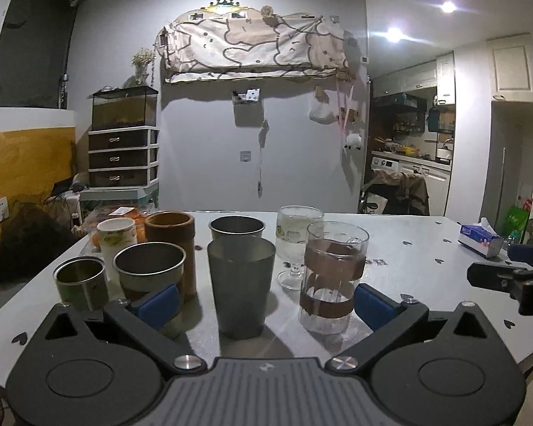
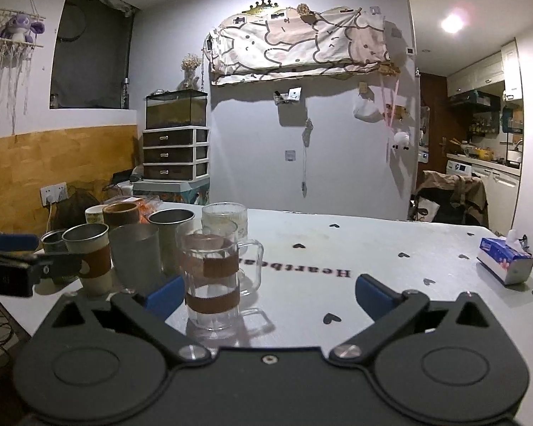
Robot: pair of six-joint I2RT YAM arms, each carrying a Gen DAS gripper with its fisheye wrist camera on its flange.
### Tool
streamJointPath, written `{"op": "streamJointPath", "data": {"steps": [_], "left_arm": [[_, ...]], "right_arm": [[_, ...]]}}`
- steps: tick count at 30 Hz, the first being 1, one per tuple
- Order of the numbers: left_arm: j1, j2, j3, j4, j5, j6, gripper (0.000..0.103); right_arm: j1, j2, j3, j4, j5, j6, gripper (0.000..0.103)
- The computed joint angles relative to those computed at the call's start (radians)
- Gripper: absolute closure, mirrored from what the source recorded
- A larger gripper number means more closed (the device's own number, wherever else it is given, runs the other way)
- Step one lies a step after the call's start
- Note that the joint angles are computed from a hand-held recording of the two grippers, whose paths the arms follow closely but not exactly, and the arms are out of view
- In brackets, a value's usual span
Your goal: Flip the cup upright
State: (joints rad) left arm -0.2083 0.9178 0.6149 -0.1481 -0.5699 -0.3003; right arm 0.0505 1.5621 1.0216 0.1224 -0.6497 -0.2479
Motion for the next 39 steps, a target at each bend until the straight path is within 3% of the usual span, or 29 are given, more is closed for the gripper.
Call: {"op": "streamJointPath", "data": {"steps": [15, 39], "left_arm": [[-0.050, -0.073, 0.016, -0.117, -0.045, -0.026, 0.000], [-0.053, -0.073, 0.013, -0.122, -0.053, -0.029, 0.000]], "right_arm": [[-0.009, -0.080, -0.052, -0.012, 0.004, 0.000, 0.000], [-0.009, -0.101, -0.074, -0.011, 0.009, -0.015, 0.000]]}}
